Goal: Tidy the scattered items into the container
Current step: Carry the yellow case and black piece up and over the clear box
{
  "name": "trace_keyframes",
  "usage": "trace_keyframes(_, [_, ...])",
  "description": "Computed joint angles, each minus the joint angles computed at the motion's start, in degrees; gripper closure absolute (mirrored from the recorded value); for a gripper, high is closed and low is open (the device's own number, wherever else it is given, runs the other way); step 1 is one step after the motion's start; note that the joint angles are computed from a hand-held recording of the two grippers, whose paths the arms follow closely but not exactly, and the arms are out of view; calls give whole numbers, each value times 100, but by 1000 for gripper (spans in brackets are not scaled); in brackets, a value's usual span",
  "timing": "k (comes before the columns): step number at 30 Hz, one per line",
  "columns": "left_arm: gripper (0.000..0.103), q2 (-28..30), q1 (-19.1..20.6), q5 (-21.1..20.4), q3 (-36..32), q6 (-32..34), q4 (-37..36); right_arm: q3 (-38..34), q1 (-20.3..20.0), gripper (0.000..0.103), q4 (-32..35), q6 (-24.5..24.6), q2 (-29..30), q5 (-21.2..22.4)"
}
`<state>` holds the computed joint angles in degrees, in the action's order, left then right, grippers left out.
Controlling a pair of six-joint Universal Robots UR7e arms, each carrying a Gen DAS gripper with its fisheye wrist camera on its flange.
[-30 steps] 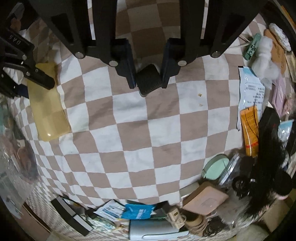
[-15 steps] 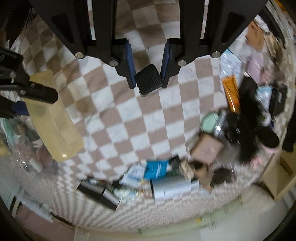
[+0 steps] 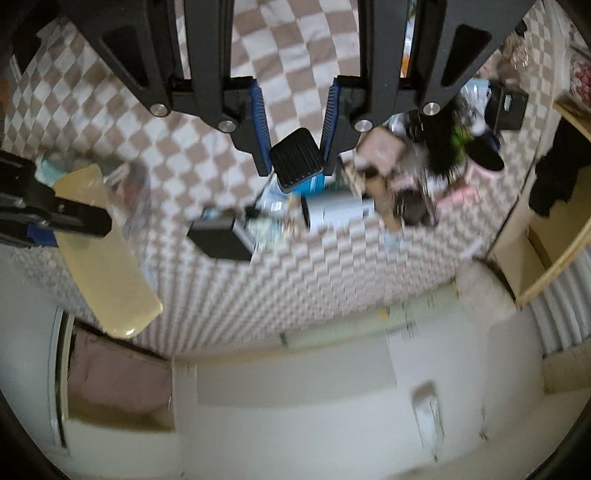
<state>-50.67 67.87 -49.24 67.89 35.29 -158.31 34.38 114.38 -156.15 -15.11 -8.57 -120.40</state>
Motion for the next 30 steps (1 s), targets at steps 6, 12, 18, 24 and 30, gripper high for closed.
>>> trace_keyframes(6, [77, 9, -175, -425, -95, 218, -424, 248, 61, 54, -488, -289, -227, -105])
trace_keyframes(12, [77, 154, -336, -723, -373, 295, -496, 347, 97, 54, -1070, -803, -362, -505])
trace_keyframes(18, [77, 411, -471, -967, -648, 423, -517, 372, 92, 54, -2062, -1453, -440, -700])
trace_keyframes(24, [77, 655, -587, -1234, -842, 384, -421, 185, 59, 54, -2685, -1854, -411, -995])
trace_keyframes(30, [77, 936, -667, -1486, -1039, 308, -181, 237, -48, 54, -2882, -1867, -511, -1424])
